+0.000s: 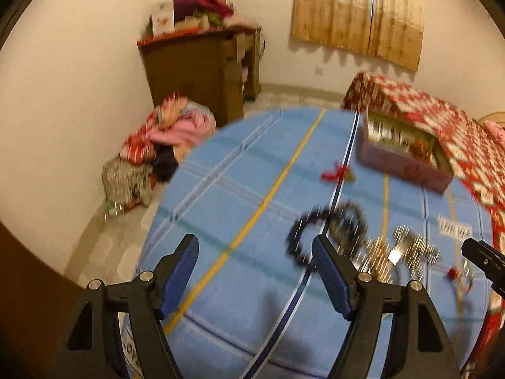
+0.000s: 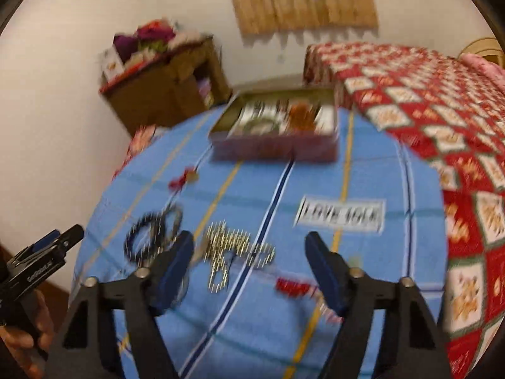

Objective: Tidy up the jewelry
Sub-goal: 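Move both tools back over the remaining jewelry pile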

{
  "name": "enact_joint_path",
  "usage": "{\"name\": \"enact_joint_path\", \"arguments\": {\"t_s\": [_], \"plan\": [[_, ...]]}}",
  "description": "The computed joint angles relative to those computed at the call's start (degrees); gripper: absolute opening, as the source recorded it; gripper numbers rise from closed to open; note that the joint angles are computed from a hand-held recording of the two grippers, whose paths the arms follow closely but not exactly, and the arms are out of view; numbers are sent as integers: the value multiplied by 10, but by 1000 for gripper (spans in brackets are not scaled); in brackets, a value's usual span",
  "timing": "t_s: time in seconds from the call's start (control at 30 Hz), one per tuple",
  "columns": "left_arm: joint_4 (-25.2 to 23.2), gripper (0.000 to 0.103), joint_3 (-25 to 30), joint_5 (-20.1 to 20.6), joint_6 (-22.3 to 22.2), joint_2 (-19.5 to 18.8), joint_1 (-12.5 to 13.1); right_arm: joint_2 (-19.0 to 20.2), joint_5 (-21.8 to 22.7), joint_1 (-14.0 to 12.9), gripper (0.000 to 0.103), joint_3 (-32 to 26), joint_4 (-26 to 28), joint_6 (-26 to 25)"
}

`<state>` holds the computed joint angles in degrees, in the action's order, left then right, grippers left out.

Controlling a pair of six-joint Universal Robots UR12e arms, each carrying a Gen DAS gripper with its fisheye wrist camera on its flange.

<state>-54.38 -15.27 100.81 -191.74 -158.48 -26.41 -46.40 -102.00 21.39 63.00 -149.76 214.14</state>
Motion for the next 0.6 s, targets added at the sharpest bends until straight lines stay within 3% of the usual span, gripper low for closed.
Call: {"name": "enact_joint_path", "arguments": {"t_s": [0.17,0.23,0.6], "plan": [[28,74,-60,-34,-6,24,3,-3,30,3,61,13,2,1],[19,74,-43,-48,-9,15,4,0,37,3,61,10,3,-8],[35,75,-83,-35,14,33,6,34,78,6,61,-47,46,-38]]}}
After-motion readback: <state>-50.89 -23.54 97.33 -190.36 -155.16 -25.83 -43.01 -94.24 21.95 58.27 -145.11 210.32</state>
